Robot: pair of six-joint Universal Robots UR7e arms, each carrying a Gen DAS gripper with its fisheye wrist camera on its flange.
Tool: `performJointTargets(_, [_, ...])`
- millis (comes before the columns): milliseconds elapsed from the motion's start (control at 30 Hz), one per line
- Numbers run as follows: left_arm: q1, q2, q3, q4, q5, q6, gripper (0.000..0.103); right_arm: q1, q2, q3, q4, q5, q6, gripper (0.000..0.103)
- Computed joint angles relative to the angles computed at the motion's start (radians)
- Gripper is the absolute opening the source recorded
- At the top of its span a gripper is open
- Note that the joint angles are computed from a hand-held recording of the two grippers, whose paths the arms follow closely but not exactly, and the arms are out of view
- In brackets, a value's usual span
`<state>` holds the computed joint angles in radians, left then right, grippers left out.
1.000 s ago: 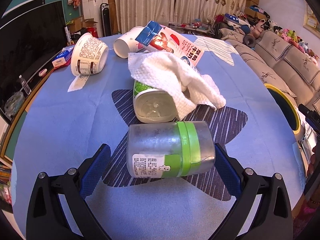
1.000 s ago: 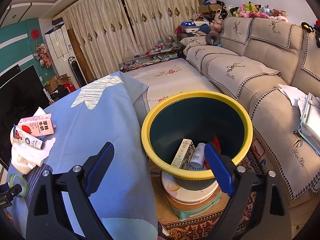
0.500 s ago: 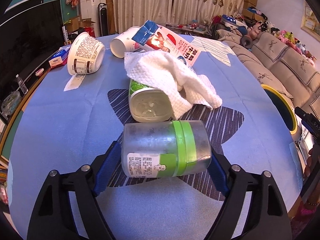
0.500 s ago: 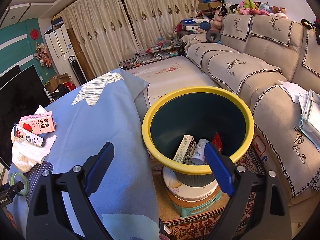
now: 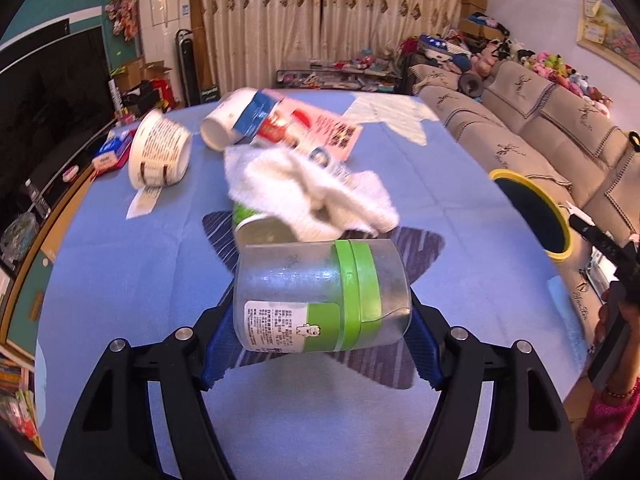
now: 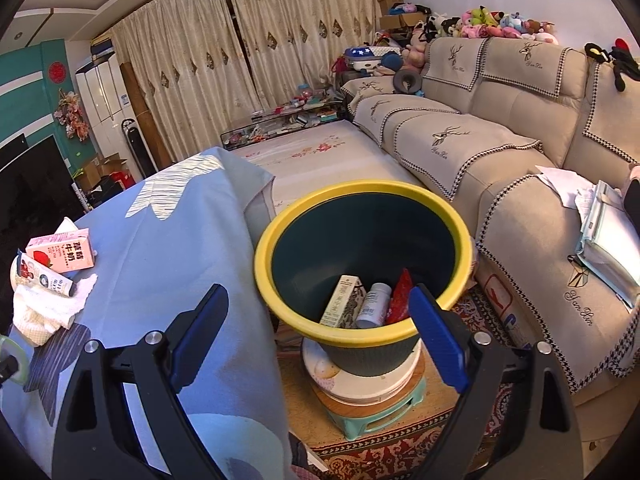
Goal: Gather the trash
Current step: 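Carry the jar over the bin and open the left gripper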
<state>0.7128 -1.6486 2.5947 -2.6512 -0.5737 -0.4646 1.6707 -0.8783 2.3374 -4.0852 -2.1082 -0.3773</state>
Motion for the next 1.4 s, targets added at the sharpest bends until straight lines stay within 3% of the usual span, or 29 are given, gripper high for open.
performJointTargets(167, [-0.028, 0.093, -0.051, -0.112, -0.065, 0.116, 0.072, -0.026, -0.006, 0.023, -0.045, -0.024, -0.006, 0.087])
performJointTargets(467, [-0.013, 0.431, -0.264, -0.313, -0.249, 0.365, 0.072, -0.13, -0.057, 0.094, -0.116, -0.011, 0.009, 0.087])
performJointTargets(567, [0.0, 0.544, -0.368, -0.31, -0.319, 0.421, 0.072, -0.17, -0.081, 0.114, -0.121, 0.006, 0.021, 0.087])
performJointTargets(767, [0.016, 0.769, -0.582, -0.286, -0.393, 0.507, 0.072, -0.243, -0.123, 0.139, -0.115, 0.043, 0.033, 0.087])
performJointTargets(1000, [0.059, 0.989, -0.811, -0.191, -0.427, 0.522, 0.072, -0.306, -0.152, 0.156, -0.103, 0.065, 0.051, 0.087])
performJointTargets(1133, [0.073, 1.053, -0.873, -0.193, -0.418, 0.53, 0.074, -0.323, -0.163, 0.16, -0.091, 0.071, 0.06, 0.087])
performJointTargets(1200, [0.068, 1.058, -0.874, -0.225, -0.405, 0.535, 0.081, -0.325, -0.165, 0.165, -0.093, 0.078, 0.064, 0.087])
performJointTargets(1400, [0.027, 0.958, -0.753, -0.38, -0.371, 0.555, 0.089, -0.3, -0.153, 0.16, -0.088, 0.073, 0.066, 0.087])
